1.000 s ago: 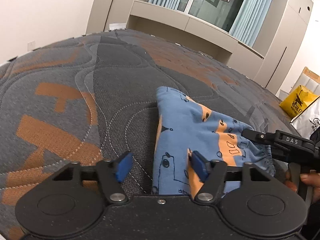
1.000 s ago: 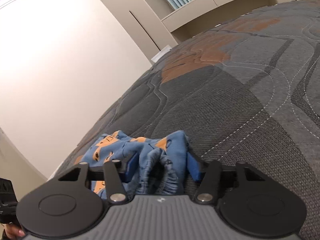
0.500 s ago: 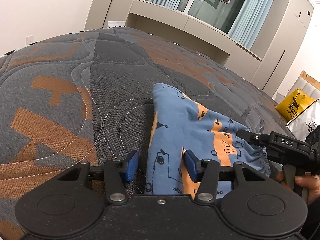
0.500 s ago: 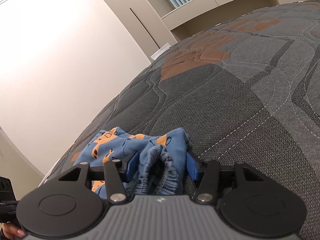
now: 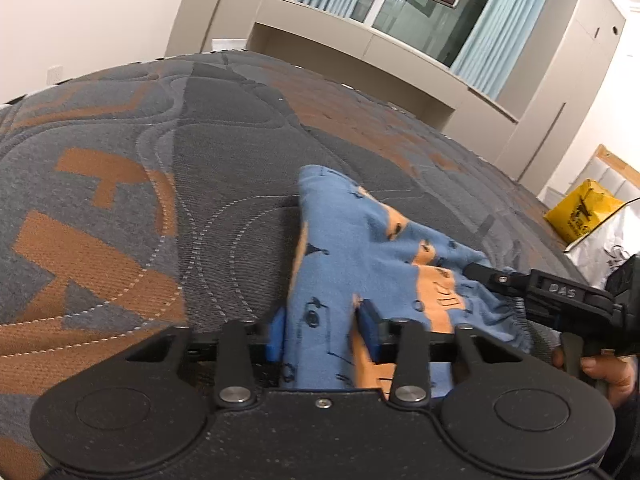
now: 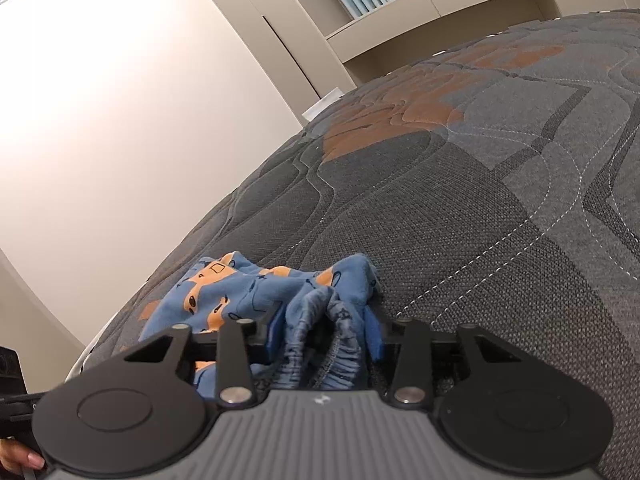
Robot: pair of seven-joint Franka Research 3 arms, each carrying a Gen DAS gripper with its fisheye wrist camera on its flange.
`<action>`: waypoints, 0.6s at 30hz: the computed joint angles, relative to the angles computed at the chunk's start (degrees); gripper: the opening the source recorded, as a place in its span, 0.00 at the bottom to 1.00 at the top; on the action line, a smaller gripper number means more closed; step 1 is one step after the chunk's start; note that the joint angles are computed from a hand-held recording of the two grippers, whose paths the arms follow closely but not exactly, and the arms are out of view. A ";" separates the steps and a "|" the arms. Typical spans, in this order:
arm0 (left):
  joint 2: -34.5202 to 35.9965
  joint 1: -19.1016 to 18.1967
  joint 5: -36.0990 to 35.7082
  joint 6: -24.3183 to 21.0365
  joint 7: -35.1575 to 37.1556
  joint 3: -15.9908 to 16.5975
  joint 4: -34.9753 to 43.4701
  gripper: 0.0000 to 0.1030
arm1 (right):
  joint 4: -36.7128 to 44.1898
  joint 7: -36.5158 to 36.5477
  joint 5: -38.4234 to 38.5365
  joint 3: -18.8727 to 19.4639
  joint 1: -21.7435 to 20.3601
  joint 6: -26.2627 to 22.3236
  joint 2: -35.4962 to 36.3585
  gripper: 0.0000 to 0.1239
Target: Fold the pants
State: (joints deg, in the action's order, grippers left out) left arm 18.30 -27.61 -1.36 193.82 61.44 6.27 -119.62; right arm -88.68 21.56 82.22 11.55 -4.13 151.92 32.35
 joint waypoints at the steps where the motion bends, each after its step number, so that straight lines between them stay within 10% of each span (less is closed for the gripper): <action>1: 0.07 -1.49 -2.94 0.21 2.43 0.92 0.05 0.31 | -0.24 -0.50 0.36 0.13 0.00 0.30 -0.18 0.30; 11: 0.35 4.11 3.25 0.89 3.09 -2.63 3.33 0.18 | -1.40 -11.43 6.21 -0.15 4.00 9.20 -3.15 0.20; 14: 1.88 0.68 0.91 1.27 5.69 2.22 6.53 0.18 | 3.14 -8.20 2.65 -0.41 5.20 9.37 -1.19 0.20; 18: 4.34 7.02 2.67 -2.31 3.78 -1.70 12.27 0.18 | 14.14 0.03 -6.35 -0.38 7.12 9.17 5.20 0.20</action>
